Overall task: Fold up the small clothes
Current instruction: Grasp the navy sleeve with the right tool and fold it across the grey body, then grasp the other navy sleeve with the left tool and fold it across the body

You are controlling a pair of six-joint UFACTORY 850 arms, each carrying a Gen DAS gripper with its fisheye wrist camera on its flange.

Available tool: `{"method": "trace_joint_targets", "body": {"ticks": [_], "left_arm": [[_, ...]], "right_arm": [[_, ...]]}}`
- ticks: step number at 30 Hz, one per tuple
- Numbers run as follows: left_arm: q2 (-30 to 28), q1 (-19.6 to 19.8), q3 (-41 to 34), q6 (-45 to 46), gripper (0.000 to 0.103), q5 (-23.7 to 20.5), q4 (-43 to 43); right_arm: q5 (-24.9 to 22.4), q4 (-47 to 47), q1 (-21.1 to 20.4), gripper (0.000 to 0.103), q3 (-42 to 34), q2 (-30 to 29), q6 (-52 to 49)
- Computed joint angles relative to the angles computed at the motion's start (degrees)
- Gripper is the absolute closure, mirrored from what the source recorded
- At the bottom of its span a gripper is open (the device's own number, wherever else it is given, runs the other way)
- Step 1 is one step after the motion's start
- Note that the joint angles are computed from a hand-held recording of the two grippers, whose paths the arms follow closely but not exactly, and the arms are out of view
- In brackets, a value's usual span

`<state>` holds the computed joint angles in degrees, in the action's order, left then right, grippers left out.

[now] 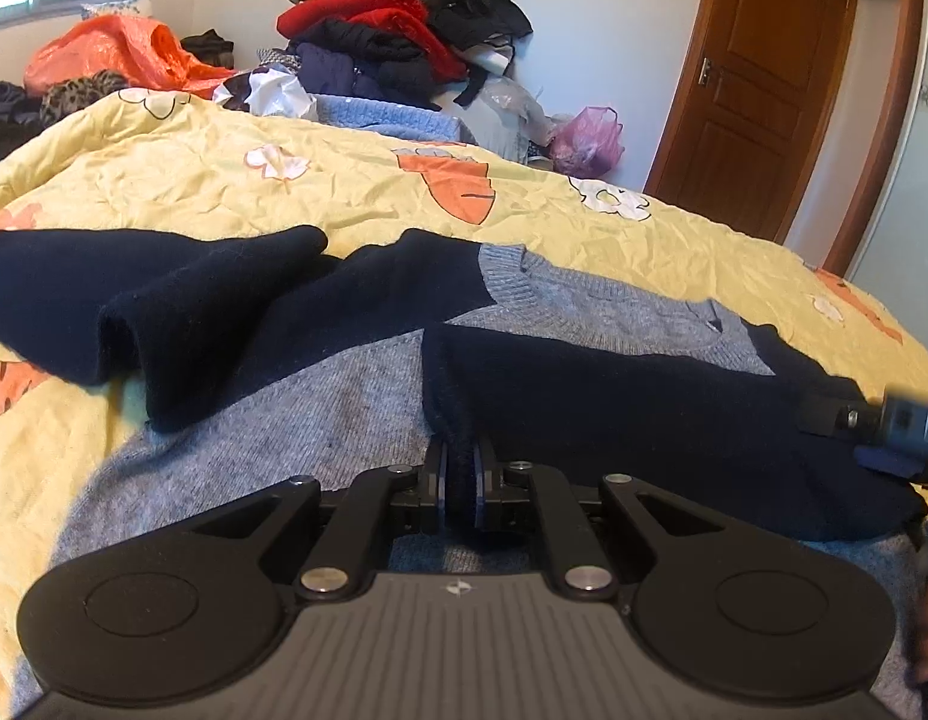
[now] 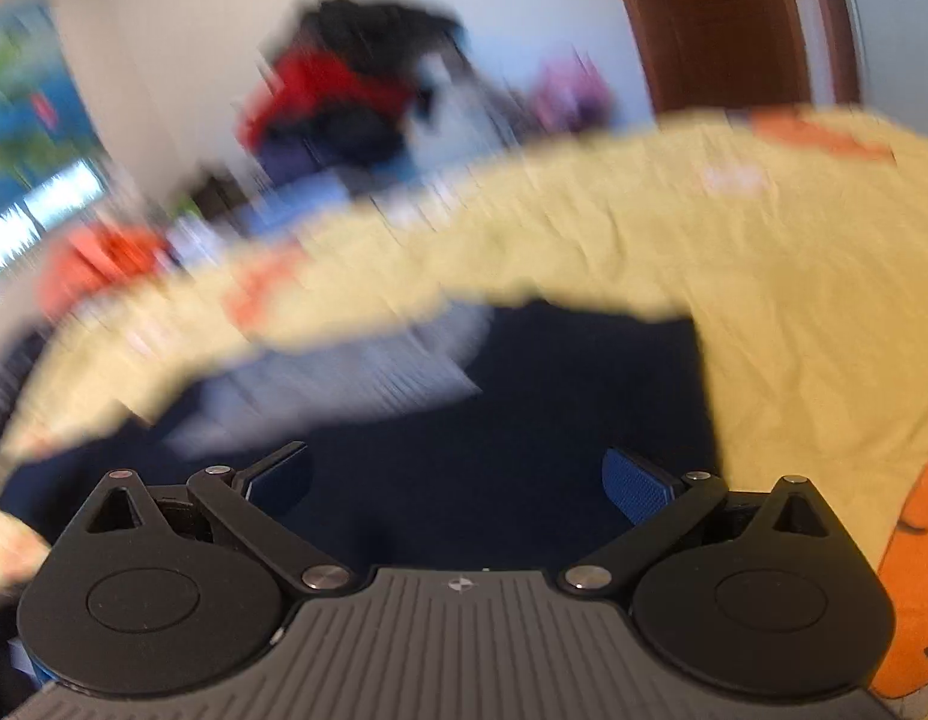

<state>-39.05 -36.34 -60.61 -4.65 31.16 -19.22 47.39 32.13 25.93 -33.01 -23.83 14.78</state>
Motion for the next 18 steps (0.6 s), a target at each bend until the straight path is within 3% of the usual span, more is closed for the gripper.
{"method": "trace_joint_targets", "body": {"ticks": [1, 3, 5, 6, 7, 9, 11, 14, 18], "left_arm": [[0.0, 0.0, 0.1, -0.3, 0.095, 0.1, 0.3], [0.4, 0.3, 0.6, -1.3, 0.091, 0.0, 1.7], [2.0, 1.3, 2.0, -4.1, 0.078, -0.8, 4.8], [3.1, 2.0, 3.2, -5.5, 0.06, -0.6, 6.1], [4.5, 2.9, 4.9, -6.9, 0.036, 0.8, 7.1], [7.0, 5.5, 9.0, -9.4, 0.012, 7.4, 6.9], [8.8, 9.8, 11.6, -15.2, 0.011, 12.0, 7.4], [9.3, 18.9, 9.5, -30.2, 0.011, 5.8, 13.4], [5.6, 28.8, 4.2, -48.9, 0.011, -0.5, 23.1]], "right_arm": [[1.4, 2.4, 1.3, 0.001, -0.2, -1.2, -3.8], [-1.5, 7.9, 2.8, 0.0, -1.6, -0.9, -10.3], [-2.5, 11.1, 3.6, 0.0, -2.4, -1.3, -14.1], [-2.8, 11.5, 3.5, 0.0, -2.4, -1.1, -14.8], [-2.8, 11.3, 3.4, 0.0, -2.3, -0.9, -14.6], [-2.1, 9.8, 3.3, 0.0, -1.6, -0.7, -12.6], [-1.6, 8.5, 3.1, 0.0, -1.1, -0.4, -10.9], [-1.6, 7.7, 2.7, 0.0, -1.4, -0.6, -10.2], [-1.4, 7.6, 2.8, 0.0, -1.4, -0.7, -9.8]]}}
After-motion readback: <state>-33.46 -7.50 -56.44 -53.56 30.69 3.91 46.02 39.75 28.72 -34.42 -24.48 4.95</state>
